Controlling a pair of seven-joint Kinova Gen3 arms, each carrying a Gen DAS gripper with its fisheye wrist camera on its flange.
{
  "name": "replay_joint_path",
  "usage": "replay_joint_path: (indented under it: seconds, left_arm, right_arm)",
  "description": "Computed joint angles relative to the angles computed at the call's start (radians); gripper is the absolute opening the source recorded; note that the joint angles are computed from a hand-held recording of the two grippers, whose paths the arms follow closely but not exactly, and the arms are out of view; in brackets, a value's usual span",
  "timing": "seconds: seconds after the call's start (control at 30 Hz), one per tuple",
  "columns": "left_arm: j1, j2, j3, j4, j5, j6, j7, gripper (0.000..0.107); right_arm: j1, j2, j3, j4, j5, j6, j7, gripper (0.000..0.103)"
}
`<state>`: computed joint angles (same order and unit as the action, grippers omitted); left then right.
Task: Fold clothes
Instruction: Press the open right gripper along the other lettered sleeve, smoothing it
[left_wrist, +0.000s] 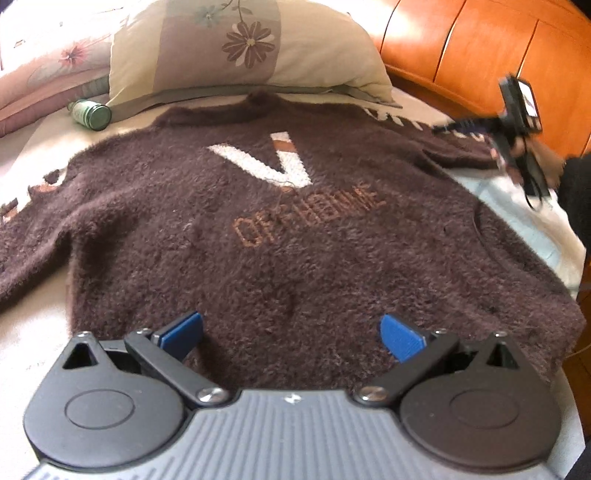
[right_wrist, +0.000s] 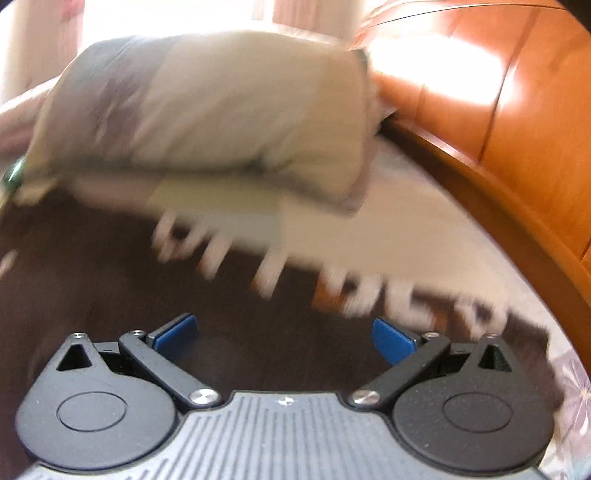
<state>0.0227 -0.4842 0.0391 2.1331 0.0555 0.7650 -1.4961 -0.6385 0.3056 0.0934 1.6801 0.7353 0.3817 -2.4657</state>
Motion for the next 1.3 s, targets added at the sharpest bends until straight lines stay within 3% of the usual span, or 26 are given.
replay_joint_path:
  seconds: [0.1, 0.2, 0.37, 0.47, 0.57, 0.67, 0.73, 0.8, 0.9, 1.0, 1.07, 1.23, 1.3]
  left_arm:
    - [0.008, -0.005, 0.017, -0.006, -0.010, 0.010, -0.004, 0.102]
    - [0.033, -0.013, 0.006, -0.004, -0.003, 0.013, -0.031, 0.102]
    - [0.031, 0.018, 0.001, -0.005, 0.009, 0.003, -0.044, 0.102]
    - [0.030, 0.026, 0.004, -0.007, 0.018, -0.009, -0.037, 0.102]
    - [0.032, 0.028, 0.018, -0.015, 0.014, -0.001, -0.032, 0.102]
    - [0.032, 0.022, 0.032, -0.019, -0.002, 0.014, -0.031, 0.102]
    - [0.032, 0.018, 0.029, -0.016, -0.005, 0.020, -0.031, 0.102]
    - [0.030, 0.018, 0.019, -0.010, -0.002, 0.013, -0.030, 0.102]
    - [0.026, 0.020, 0.009, -0.003, 0.002, -0.004, -0.031, 0.102]
    - [0.022, 0.012, 0.009, 0.002, 0.001, -0.015, -0.028, 0.102]
    - [0.018, -0.002, 0.012, 0.003, -0.005, -0.007, -0.025, 0.102]
    - [-0.003, -0.043, 0.013, 0.008, -0.031, 0.043, -0.023, 0.102]
    - [-0.007, -0.054, 0.005, 0.012, -0.034, 0.059, -0.021, 0.102]
  right_arm:
    - [0.028, 0.048, -0.013, -0.027, -0.036, 0.008, 0.037, 0.103]
    - [0.004, 0.014, 0.027, 0.062, 0.002, -0.048, 0.018, 0.103]
    - [0.173, -0.112, -0.116, 0.180, -0.100, -0.072, 0.154, 0.103]
    - [0.136, -0.129, -0.040, 0.158, -0.067, -0.053, 0.096, 0.103]
    - [0.091, -0.074, 0.045, 0.112, -0.001, -0.059, -0.009, 0.103]
    - [0.113, -0.017, 0.041, 0.081, -0.004, -0.020, -0.026, 0.103]
    - [0.173, -0.038, -0.020, 0.118, 0.036, -0.037, -0.064, 0.103]
    - [0.200, -0.066, -0.062, 0.131, 0.023, 0.011, -0.038, 0.103]
    - [0.163, -0.089, -0.053, 0.088, -0.089, 0.122, 0.048, 0.103]
    - [0.205, -0.101, -0.146, 0.025, -0.195, 0.126, 0.153, 0.103]
    - [0.186, -0.056, -0.192, -0.062, -0.221, 0.150, 0.202, 0.103]
    - [-0.024, 0.141, -0.109, -0.294, -0.201, 0.264, 0.252, 0.103]
    - [-0.047, 0.206, -0.069, -0.386, -0.246, 0.324, 0.244, 0.103]
